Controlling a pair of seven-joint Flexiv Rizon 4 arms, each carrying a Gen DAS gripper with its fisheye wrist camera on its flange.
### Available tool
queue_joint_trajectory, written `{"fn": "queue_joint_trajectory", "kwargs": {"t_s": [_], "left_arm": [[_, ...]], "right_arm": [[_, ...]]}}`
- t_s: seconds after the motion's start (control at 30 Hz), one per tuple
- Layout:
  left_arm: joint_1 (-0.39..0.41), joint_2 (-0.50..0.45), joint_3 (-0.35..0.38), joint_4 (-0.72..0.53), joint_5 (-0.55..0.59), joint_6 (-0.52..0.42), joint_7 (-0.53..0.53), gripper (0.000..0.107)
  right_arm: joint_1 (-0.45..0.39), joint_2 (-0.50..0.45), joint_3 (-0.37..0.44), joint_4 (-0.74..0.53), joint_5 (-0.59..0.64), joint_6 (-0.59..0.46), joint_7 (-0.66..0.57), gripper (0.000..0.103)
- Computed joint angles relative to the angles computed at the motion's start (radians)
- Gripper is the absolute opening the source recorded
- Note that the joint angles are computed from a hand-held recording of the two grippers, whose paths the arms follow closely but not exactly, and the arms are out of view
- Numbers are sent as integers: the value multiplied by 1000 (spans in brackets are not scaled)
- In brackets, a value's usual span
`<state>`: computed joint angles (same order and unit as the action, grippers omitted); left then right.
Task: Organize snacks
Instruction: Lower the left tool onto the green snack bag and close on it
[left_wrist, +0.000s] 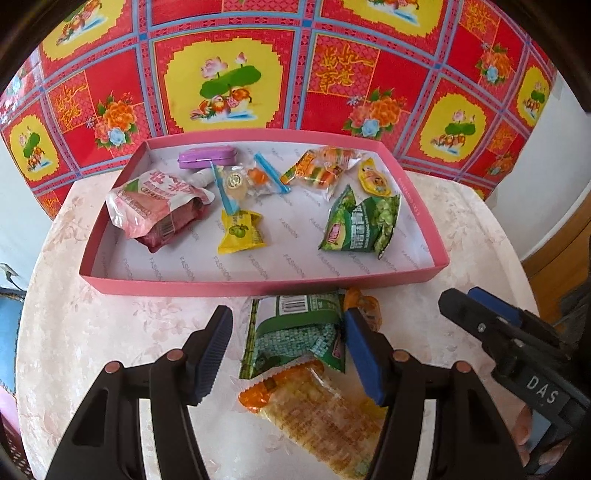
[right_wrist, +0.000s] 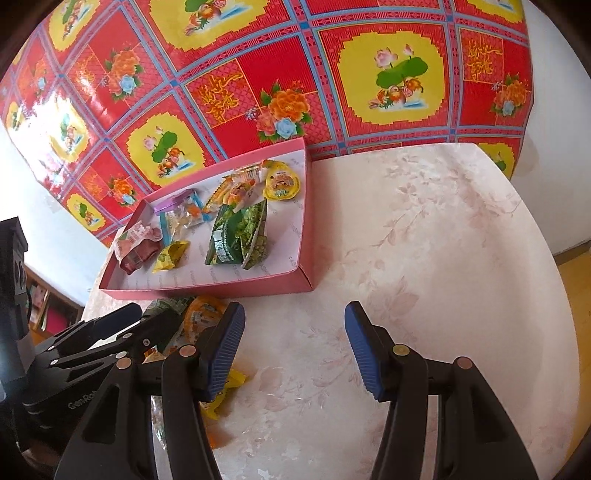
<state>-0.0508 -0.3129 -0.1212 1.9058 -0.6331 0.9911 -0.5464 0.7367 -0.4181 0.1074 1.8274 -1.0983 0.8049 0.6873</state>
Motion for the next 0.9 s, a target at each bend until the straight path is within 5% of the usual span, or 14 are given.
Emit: {"fn": "queue_joint_trajectory", "kwargs": {"t_s": [0.43, 0.67, 0.9], "left_arm": [[7, -25, -17, -8, -29, 6, 7, 65], [22, -21, -25, -10, -82, -46, 47, 51], [18, -16, -13, -10, -98, -40, 65, 49]], "right_arm": [[-6, -9, -4, 1, 15, 29, 0, 58], [-1, -13, -4, -9, 35, 23, -21, 58], [7, -23, -5, -28, 52, 11, -53, 58]]}}
